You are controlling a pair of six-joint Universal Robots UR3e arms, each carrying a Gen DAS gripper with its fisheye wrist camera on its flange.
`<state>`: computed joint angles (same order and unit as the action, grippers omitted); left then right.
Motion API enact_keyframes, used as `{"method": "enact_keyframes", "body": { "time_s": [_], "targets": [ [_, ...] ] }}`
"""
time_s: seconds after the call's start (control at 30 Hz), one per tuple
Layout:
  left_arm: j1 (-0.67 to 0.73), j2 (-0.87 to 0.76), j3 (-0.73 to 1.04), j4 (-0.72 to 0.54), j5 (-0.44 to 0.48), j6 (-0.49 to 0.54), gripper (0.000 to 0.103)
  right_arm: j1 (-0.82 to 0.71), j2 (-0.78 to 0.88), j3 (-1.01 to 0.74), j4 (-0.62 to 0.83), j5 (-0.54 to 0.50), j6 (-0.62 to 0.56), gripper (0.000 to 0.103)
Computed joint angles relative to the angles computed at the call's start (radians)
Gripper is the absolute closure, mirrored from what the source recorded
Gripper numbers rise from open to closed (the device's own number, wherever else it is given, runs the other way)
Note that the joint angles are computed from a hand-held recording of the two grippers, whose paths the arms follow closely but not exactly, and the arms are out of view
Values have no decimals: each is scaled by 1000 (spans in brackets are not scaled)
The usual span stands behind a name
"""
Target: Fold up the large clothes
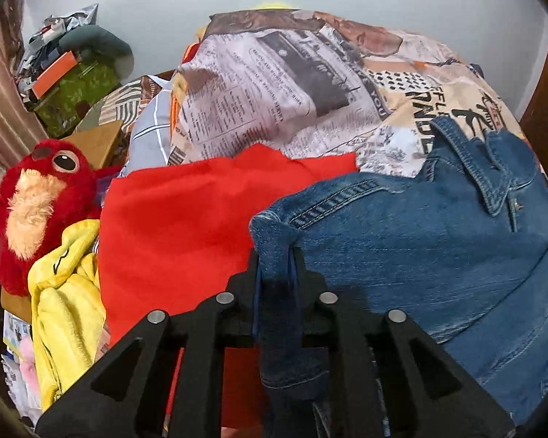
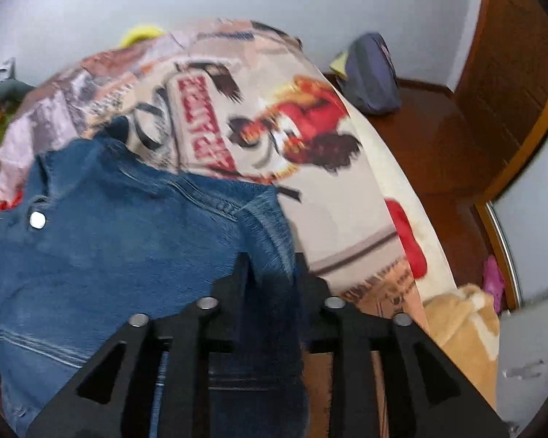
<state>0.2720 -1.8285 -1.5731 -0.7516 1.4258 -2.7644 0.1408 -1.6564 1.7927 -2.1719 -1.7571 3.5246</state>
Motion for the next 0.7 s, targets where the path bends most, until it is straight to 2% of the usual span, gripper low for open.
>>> {"method": "enact_keyframes", "body": {
  "time_s": [0.03,0.07,0.17,0.23,0.33,0.37,0.4,0.43,0.47,0.6,0.7],
  "targets": [
    [5,7,-11,6,-9,6,86,-6,-3,-7,32,11,1,65],
    [8,25,-37,23,-14,19,85,-8,-15,-7,54,20,0,62],
    [6,86,-95,41,-6,71,79,10,-56,-16,102,15,-1,61],
    [12,146,-128,21,-10,89,71,39,-84,-57,179,3,-6,61],
    [43,251,-161,-37,-56,107,62,85,-110,-113,253,-28,-17,60],
    [53,286,-173,-51,-68,112,59,118,-132,-145,292,-48,-13,57],
    [63,321,-182,-66,-79,119,52,142,-143,-168,316,-66,-10,54],
    [81,377,-200,-89,-98,134,47,162,-150,-187,333,-82,-7,47],
    [94,414,-205,-111,-114,146,45,200,-162,-220,367,-114,7,44],
    [194,591,-202,-294,-211,234,40,322,-193,-352,490,-185,49,43],
    [316,730,-193,-469,-304,345,34,399,-203,-428,565,-226,98,36]
  ]
}}
